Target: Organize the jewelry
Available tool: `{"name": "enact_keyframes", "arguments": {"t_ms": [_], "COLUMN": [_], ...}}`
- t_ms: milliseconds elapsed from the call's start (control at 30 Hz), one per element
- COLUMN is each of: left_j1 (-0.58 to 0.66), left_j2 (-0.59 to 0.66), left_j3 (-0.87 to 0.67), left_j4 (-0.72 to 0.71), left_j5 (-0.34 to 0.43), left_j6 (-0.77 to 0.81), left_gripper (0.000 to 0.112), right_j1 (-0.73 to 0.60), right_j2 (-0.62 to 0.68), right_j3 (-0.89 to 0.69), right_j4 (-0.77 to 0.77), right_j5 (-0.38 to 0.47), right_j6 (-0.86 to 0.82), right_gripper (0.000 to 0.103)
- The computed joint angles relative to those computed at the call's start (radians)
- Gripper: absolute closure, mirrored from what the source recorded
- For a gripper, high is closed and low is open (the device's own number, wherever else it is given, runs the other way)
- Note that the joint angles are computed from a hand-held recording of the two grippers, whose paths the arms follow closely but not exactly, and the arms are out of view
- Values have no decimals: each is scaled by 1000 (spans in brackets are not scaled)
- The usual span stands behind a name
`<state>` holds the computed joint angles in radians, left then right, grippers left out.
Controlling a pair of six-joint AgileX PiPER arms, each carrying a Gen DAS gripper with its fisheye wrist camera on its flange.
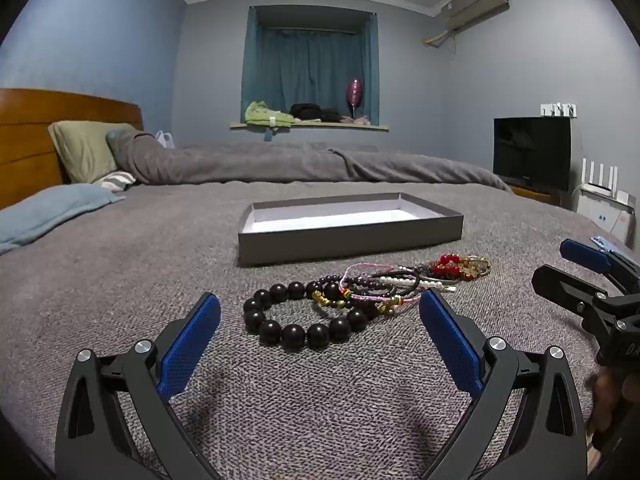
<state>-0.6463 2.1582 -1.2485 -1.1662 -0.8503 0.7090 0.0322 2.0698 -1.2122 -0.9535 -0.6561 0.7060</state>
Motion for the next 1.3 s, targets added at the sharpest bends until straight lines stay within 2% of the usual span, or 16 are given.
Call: {"name": "enact_keyframes", "arguments": {"t_ms": [467,1300], "left_j1": [10,-4], "left_j2": [-14,-18], "left_j3": [4,14], "left_j4": [-8,-4], "left_j5": [23,8], "left_j6": [1,1], "left_gripper": [13,13], "right_j1": [-1,-2], "right_j2": [2,3], "right_j3": [-1,-1], "right_j4": [4,4], "right_j5": [-6,-7], "right_j6": [-1,-2], "right_gripper": [5,5]}}
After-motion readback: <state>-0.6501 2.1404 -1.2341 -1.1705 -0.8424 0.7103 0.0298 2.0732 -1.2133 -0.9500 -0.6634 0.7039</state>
